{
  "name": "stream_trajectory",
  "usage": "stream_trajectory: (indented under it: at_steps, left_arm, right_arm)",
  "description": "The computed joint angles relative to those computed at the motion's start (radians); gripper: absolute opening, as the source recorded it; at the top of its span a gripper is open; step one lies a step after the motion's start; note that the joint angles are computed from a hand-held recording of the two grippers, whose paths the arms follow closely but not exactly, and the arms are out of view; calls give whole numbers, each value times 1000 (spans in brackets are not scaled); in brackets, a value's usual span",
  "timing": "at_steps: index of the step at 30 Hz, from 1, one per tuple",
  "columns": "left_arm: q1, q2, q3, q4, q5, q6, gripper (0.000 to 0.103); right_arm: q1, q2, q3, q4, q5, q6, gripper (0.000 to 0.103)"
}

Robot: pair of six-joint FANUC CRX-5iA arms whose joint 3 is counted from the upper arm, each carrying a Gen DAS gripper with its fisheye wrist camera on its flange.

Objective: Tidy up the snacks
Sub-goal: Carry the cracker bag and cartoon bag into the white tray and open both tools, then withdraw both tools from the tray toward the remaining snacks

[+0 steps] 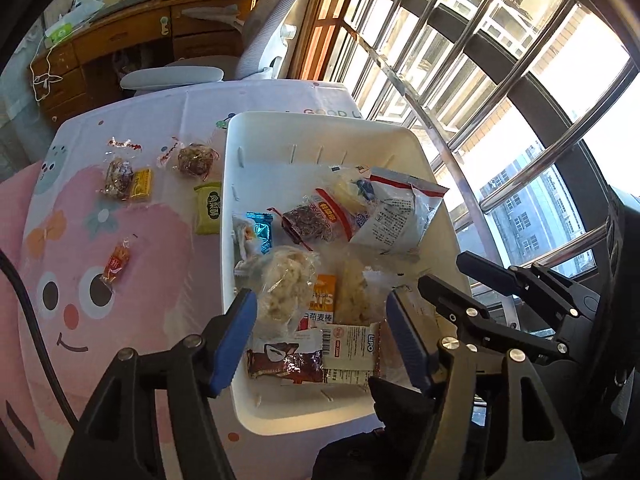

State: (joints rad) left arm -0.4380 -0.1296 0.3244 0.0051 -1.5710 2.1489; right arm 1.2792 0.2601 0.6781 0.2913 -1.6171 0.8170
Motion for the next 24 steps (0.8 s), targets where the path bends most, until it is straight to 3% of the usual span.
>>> stream_trajectory:
  at_steps: [15, 24]
  left_arm:
    - [71, -145, -94, -30, -60, -11, 66]
    - [293, -293, -188, 57, -107, -206, 66]
  right_arm:
    - [37, 57, 110, -88, -53, -142, 57]
    - [94, 145, 253, -88, -107, -299, 57]
